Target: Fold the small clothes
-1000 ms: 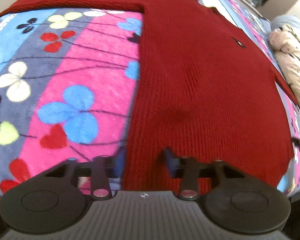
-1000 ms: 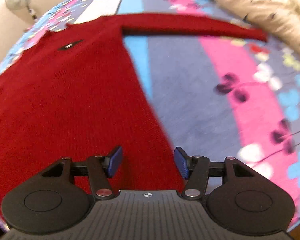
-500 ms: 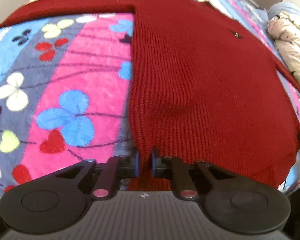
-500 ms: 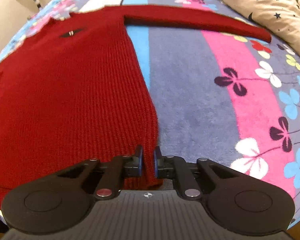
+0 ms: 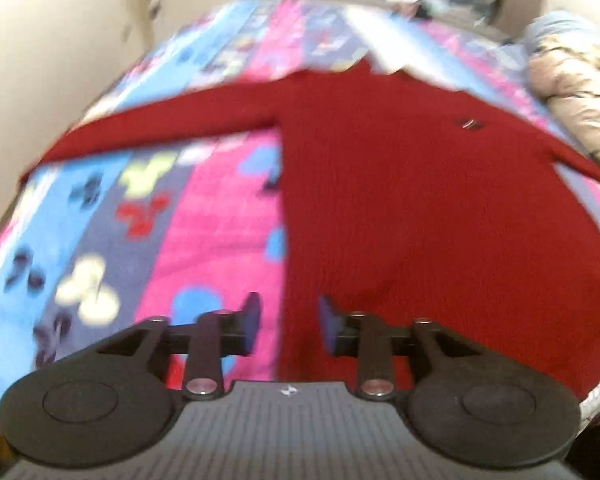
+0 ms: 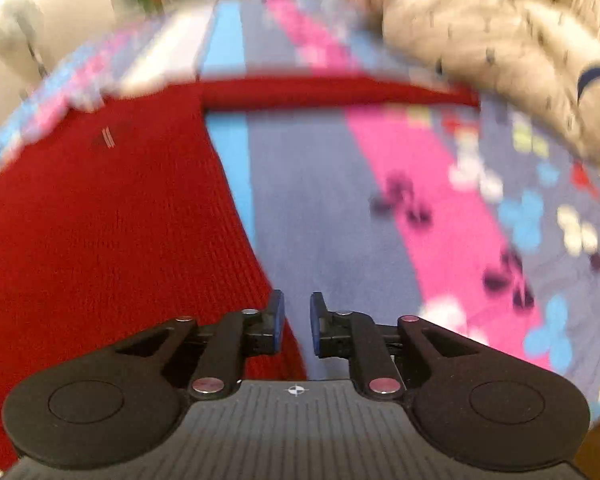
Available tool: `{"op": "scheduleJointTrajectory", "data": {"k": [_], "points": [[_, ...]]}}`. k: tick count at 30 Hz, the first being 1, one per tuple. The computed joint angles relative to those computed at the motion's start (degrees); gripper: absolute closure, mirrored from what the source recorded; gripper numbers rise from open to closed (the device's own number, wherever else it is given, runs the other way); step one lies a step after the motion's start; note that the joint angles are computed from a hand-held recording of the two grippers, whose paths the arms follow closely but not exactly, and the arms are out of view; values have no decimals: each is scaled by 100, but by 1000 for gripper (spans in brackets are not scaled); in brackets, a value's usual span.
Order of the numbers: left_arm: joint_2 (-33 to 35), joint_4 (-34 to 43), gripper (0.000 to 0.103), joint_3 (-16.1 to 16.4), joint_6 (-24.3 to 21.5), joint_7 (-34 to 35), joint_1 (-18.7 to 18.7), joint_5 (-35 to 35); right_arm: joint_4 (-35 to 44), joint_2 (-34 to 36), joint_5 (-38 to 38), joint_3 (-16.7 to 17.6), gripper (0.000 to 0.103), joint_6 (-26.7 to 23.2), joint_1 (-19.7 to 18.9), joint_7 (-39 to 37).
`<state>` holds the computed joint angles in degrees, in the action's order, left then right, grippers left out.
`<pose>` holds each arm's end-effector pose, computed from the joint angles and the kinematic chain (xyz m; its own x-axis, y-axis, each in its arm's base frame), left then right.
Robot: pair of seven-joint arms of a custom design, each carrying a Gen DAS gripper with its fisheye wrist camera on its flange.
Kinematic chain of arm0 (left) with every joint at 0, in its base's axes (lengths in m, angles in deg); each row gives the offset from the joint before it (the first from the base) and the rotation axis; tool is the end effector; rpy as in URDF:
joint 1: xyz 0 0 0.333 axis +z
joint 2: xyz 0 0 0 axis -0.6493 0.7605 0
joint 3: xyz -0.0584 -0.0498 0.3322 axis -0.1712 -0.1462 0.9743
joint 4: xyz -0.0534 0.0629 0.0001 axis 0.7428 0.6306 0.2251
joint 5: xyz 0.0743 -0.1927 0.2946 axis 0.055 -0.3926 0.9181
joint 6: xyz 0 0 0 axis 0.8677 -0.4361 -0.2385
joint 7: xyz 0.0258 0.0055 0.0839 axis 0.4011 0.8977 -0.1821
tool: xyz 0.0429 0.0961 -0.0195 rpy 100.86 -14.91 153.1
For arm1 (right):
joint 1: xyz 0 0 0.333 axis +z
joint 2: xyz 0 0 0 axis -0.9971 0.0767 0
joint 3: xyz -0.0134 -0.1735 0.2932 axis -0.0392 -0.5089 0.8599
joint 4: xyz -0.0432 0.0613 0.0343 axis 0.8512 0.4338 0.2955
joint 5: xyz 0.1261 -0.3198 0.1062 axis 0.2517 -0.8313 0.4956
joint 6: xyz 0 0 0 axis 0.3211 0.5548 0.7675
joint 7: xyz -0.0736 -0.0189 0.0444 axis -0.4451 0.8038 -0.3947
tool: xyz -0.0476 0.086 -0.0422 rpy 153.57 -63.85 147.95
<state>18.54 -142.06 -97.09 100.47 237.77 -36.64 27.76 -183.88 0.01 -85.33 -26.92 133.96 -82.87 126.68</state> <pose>0.5661 0.0013 0.4602 -0.4164 -0.9091 0.0088 -0.6995 0.3141 -0.6419 0.3566 0.0859 0.4997 -0.5896 -0.8017 -0.0984 -0.5599 0.4935 -0.6655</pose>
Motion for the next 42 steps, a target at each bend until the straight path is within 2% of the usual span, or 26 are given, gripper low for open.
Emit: {"op": "scheduleJointTrajectory", "data": {"k": [1, 2, 3, 4, 5, 6, 7, 8, 10, 11, 14, 17, 24, 29, 37, 42], "points": [[-15, 8, 58, -48, -115, 218, 15, -162, -53, -41, -298, 52, 73, 365, -130, 212], [0, 33, 57, -37, -354, 173, 1, -63, -77, -2, -446, 23, 63, 676, -183, 268], [52, 84, 54, 5, -611, -72, -30, 209, -87, 89, -468, -56, 57, 946, -156, 178], [128, 155, 51, 61, -891, -464, -80, 645, -76, 254, -289, -226, 56, 1173, 13, -138], [242, 250, 42, 136, -1163, -976, -161, 1293, -54, 425, 27, -415, 54, 1261, 232, -561], [319, 271, 39, 178, -1247, -1298, -235, 1785, -14, 592, 532, -660, 53, 1171, 565, -1160], [305, 164, 38, 150, -1044, -1320, -272, 1970, 109, 812, 1191, -854, 53, 828, 909, -1857], [255, 63, 35, 92, -830, -1246, -279, 1969, 242, 980, 1505, -853, 53, 447, 1053, -2153], [163, -41, 25, -66, -560, -891, -218, 1504, 329, 1021, 1378, -636, 50, 336, 896, -2169], [132, -64, 19, -104, -474, -734, -196, 1304, 295, 972, 1276, -532, 50, 474, 754, -2045], [90, -142, 18, -160, -122, -548, -261, 1041, 199, 839, 1086, -303, 50, 635, 445, -1650], [101, -148, 18, -163, -32, -511, -295, 963, 189, 819, 818, -147, 50, 618, 253, -1438], [159, -64, 17, -150, -16, -595, -279, 857, 206, 841, 742, -203, 50, 556, 207, -1374], [112, -86, 17, -151, 48, -652, -282, 771, 304, 832, 549, -110, 49, 441, 130, -1141], [71, -129, 17, -198, 220, -477, -288, 497, 341, 655, -476, 143, 49, 399, -220, -25], [79, -139, 17, -218, 372, -411, -307, 325, 371, 582, -1021, 170, 49, 348, -286, 638]]}}
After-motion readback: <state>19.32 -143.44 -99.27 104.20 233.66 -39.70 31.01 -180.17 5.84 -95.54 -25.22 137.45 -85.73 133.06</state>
